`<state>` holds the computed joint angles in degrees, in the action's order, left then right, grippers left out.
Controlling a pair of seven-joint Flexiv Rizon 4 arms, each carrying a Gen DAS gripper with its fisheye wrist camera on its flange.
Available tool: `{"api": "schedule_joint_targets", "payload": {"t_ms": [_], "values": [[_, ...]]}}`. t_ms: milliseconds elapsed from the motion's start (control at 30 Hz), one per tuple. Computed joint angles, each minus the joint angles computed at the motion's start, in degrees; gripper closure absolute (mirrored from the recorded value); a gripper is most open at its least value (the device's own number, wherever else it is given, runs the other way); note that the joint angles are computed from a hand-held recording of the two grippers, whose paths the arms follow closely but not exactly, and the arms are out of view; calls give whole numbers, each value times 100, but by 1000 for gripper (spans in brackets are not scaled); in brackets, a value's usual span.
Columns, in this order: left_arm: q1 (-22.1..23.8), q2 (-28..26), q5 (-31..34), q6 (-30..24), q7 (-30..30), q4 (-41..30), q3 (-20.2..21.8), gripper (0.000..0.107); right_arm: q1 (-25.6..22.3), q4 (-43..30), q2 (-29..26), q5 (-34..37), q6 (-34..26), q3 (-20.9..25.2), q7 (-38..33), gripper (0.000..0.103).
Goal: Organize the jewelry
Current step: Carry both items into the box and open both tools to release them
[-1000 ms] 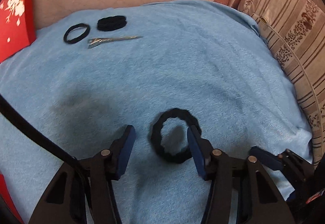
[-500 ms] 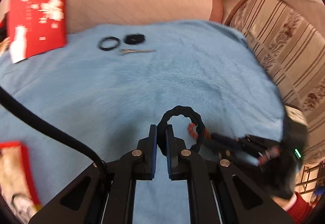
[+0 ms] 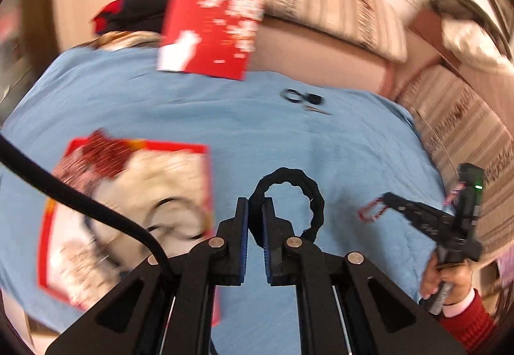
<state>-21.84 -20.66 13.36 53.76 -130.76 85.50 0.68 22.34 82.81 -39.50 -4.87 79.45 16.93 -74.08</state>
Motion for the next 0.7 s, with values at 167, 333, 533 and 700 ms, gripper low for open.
{"api": "schedule_joint_targets", "payload": {"t_ms": [167, 333, 533, 700], "values": [[105, 782, 299, 199, -598, 999, 208, 99, 341, -80, 203, -209, -107, -55, 14, 95], [459, 1229, 475, 188, -895, 1608, 138, 99, 717, -459, 151, -405, -326, -80, -30, 95], [882, 1238, 291, 297, -768, 1900, 35, 99, 1142, -1384, -288, -471, -915, 65, -314, 95], [1046, 1011, 126, 319, -615, 1856, 42, 99, 1562, -2437, -872, -336, -1610, 137, -646, 95]]}}
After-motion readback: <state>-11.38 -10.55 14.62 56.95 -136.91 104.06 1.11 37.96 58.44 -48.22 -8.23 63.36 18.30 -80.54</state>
